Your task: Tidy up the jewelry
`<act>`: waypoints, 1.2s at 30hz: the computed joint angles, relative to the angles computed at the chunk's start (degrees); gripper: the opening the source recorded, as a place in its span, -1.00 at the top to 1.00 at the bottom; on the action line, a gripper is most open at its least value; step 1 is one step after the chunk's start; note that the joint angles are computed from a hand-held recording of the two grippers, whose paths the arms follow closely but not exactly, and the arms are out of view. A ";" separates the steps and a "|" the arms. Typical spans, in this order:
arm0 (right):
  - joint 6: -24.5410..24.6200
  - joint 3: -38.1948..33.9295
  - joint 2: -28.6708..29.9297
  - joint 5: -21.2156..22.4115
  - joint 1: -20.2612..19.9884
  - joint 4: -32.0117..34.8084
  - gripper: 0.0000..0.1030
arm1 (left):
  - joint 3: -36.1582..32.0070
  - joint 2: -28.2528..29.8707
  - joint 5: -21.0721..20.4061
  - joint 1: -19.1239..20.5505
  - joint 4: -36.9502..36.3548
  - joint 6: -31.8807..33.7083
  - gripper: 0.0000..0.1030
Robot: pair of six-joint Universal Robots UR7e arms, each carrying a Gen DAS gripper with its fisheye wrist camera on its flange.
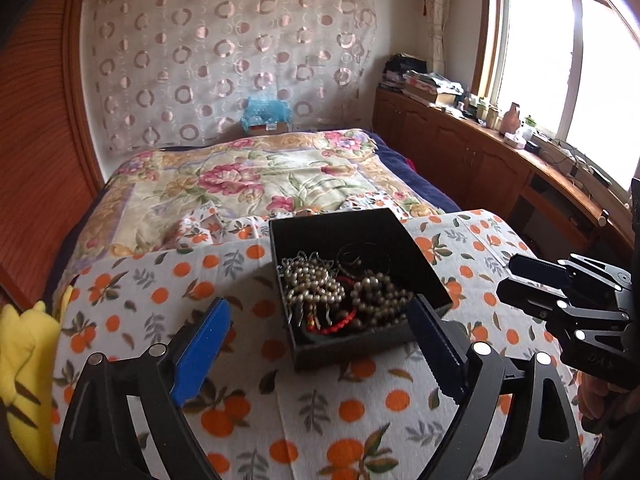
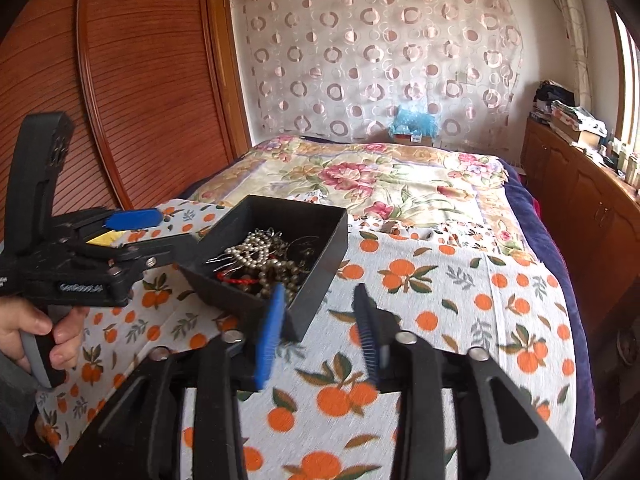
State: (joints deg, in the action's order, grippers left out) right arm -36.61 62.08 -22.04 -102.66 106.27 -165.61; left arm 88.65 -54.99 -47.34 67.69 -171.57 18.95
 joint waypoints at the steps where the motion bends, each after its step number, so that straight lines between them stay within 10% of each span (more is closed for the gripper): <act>1: 0.16 1.32 -0.59 0.07 0.08 -0.98 0.17 | 1.31 -0.75 0.57 -0.29 -0.57 -0.35 -0.68; 14: 1.89 12.14 -4.60 -1.54 1.39 -13.47 -0.90 | 12.23 -5.61 9.40 -4.16 -9.53 -0.61 -0.85; 36: 2.65 26.63 -12.01 -0.28 3.87 -30.41 -0.95 | 23.86 -11.60 13.94 -12.76 -27.93 6.03 -0.85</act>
State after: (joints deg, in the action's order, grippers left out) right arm -33.96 88.72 -34.05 -102.94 110.14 -196.02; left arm 112.51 -66.59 -33.40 54.93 -199.50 24.98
